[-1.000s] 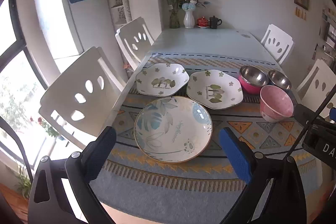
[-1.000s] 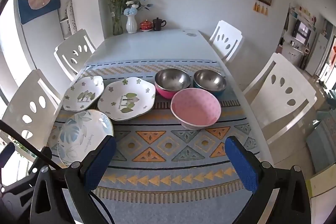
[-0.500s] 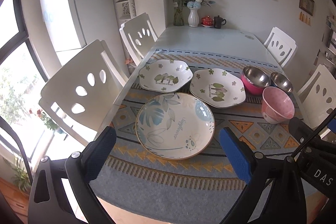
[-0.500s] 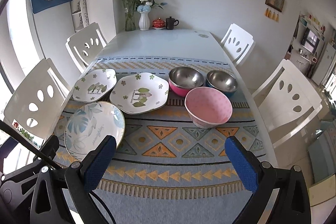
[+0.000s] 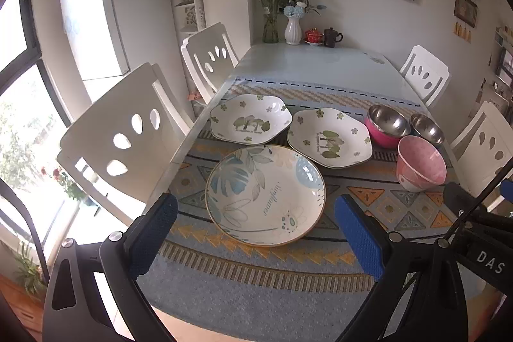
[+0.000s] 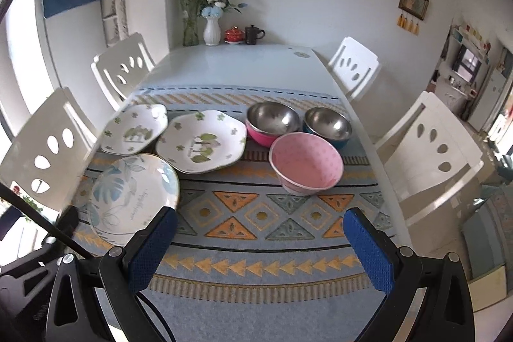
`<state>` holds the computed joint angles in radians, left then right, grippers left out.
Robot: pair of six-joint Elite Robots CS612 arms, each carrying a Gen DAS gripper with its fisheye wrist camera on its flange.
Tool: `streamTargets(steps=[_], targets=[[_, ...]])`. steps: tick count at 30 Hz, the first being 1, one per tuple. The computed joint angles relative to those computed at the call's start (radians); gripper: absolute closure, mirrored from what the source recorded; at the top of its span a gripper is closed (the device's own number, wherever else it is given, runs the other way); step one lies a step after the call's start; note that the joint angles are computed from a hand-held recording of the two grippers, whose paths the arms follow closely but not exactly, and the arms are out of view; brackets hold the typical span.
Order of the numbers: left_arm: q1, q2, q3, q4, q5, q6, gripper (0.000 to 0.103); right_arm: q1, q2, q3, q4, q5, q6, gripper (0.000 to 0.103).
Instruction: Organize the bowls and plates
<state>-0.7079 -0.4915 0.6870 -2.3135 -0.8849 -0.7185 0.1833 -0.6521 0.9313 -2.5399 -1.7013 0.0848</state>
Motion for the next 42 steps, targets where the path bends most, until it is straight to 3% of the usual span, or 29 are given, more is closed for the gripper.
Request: streamTargets(steps=[11, 23, 26, 31, 42], targets=[[0.002, 0.012, -0.042, 0.075, -0.025, -0.006, 0.005, -0.005, 0.005, -0.025, 0.09, 0.01, 0.008, 0.0], [0.004, 0.018, -0.047, 0.059, -0.036, -0.01, 0.005, -0.004, 0.013, -0.018, 0.036, 0.023, -0.004, 0.0], [0.009, 0.022, -0.057, 0.066, -0.068, -0.023, 0.005, -0.004, 0.014, -0.02, 0.034, 0.026, -0.003, 0.0], [0.016, 0.03, -0.082, 0.122, -0.105, -0.064, 0.005, -0.003, 0.02, -0.033, 0.048, 0.02, -0.003, 0.0], [0.027, 0.038, -0.099, 0.16, -0.103, -0.088, 0.005, 0.0, 0.045, -0.08, 0.099, 0.042, -0.008, 0.0]])
